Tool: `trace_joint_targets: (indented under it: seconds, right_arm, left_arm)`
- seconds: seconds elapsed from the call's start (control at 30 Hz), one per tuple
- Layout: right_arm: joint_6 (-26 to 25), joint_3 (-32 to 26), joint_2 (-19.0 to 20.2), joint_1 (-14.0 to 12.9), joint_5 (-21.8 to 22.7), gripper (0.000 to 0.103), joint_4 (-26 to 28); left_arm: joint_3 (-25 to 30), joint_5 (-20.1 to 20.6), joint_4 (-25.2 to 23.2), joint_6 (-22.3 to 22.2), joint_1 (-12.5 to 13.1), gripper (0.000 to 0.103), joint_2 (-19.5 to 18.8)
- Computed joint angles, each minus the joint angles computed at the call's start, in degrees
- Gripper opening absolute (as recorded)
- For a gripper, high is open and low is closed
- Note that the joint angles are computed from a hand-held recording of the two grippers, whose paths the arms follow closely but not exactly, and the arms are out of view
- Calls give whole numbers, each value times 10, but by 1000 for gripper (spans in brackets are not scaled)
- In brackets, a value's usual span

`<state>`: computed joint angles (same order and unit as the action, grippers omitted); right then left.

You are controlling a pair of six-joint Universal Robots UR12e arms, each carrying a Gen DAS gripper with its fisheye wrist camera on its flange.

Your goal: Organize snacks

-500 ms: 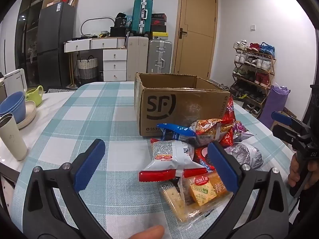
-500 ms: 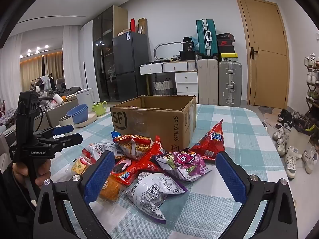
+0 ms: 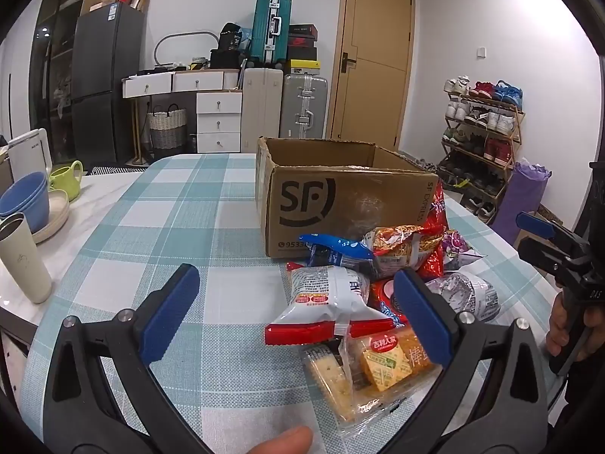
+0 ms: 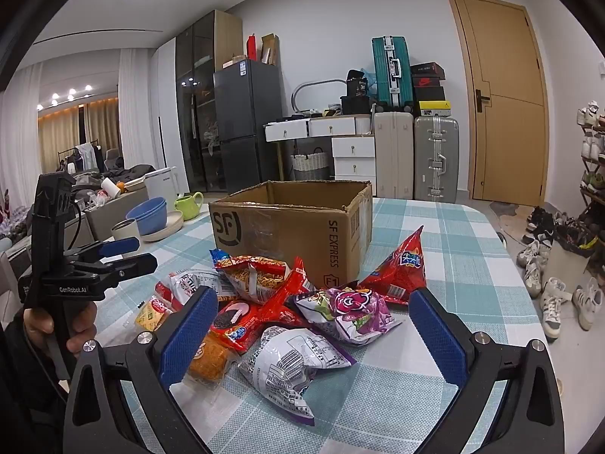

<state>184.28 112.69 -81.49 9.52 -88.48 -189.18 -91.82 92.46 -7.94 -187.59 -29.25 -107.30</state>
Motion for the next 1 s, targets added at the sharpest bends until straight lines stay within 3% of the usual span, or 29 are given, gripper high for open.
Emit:
trace_joint_targets:
  seconds: [1.0]
  right_arm:
    - [7,-3,-2,0,-8,103,18]
  left_arm:
    - [-1,9,-4,-1,-1,102,0]
